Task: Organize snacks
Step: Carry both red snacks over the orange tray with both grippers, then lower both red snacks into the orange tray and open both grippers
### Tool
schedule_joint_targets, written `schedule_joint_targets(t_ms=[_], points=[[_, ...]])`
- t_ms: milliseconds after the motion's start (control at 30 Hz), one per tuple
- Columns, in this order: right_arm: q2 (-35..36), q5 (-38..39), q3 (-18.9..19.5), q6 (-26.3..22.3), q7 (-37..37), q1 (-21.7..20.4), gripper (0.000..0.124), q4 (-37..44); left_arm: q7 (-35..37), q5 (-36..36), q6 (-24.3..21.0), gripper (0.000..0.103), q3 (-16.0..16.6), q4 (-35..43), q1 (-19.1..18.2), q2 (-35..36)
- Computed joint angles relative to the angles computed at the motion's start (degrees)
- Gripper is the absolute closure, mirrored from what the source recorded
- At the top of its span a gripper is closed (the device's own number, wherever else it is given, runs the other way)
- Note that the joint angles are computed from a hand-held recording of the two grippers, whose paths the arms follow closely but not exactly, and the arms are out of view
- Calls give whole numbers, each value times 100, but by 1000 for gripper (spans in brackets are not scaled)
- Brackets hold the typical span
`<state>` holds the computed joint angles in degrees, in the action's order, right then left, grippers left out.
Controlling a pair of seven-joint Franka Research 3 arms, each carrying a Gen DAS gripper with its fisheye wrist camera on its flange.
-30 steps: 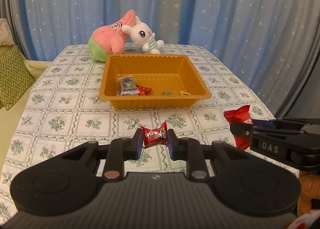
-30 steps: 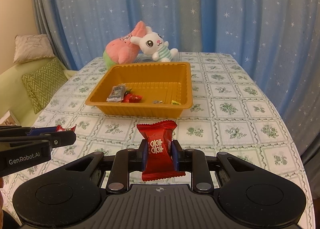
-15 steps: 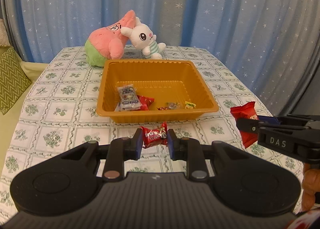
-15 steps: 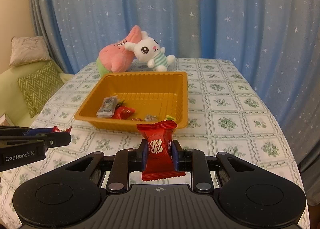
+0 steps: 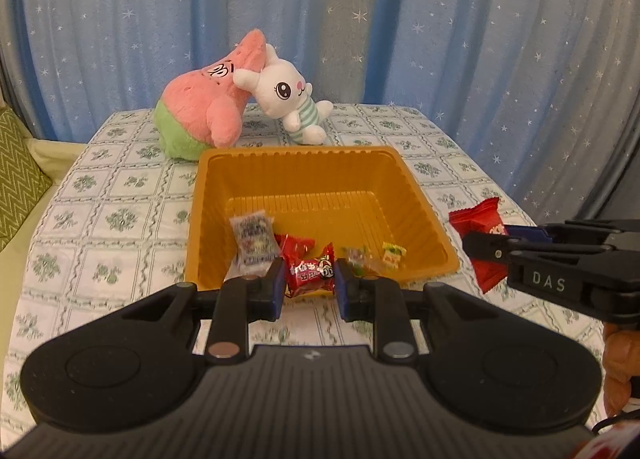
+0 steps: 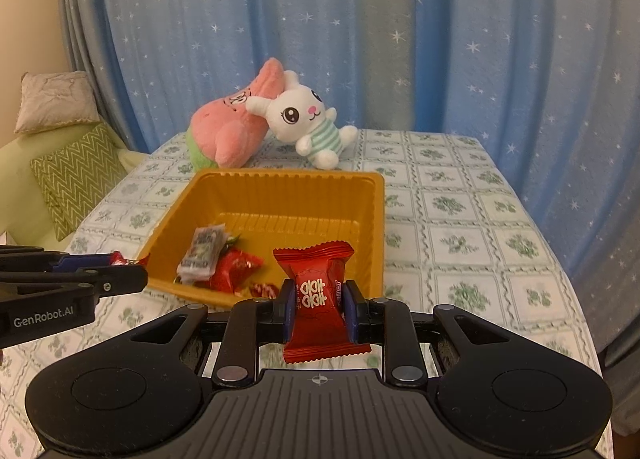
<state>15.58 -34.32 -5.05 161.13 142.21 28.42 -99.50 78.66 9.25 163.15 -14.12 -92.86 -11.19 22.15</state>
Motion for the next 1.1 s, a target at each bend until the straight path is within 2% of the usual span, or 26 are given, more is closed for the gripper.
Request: schedule_joint_targets(t_ms=[167,567,1100], points=[[383,497,68,-62,-477,-127,99,480,125,11,-255,80,-5,688,-25,449],[1199,1585,-69,-284,-1494,-134,99,1480,375,-30,-790,80,72,2068,-153,1379],[1712,2289,-195,-433,-1968,-154,99,2094,675,-141,-1695,80,178,3805,-422,2520]])
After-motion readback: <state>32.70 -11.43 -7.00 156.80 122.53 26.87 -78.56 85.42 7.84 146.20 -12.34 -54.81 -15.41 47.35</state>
